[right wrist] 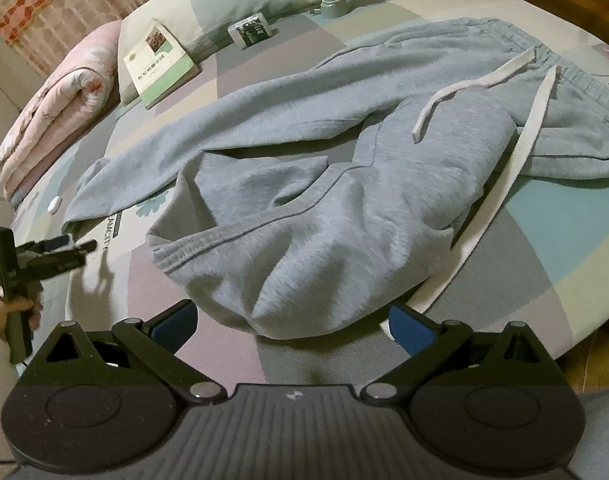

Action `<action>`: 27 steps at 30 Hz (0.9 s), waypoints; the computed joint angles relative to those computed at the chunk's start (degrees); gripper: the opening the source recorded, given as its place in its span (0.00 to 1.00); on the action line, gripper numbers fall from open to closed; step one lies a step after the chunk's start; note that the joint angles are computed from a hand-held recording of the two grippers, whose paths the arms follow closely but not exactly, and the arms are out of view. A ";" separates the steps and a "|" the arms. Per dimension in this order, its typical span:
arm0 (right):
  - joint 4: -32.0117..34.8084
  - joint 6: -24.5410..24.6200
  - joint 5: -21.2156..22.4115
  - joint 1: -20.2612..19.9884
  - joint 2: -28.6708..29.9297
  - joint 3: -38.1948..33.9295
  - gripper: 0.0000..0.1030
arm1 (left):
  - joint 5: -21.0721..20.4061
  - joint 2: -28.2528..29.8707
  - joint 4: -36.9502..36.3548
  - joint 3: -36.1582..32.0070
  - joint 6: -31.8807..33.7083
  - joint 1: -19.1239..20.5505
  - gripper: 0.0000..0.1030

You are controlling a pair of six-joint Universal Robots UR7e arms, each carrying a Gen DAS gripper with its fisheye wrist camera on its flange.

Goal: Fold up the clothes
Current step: 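Open the left tool and release the straightened pant leg onto the bed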

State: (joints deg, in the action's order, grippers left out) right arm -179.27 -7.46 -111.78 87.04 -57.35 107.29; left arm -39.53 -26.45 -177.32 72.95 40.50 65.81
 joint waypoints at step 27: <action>25.94 -3.63 10.64 -0.45 4.98 -10.64 1.00 | -0.48 -0.72 -5.87 12.99 -8.28 -6.40 0.77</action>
State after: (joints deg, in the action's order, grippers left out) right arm -153.34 -11.08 -101.14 86.59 -52.37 96.65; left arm -40.01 -27.17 -183.19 85.94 32.22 59.41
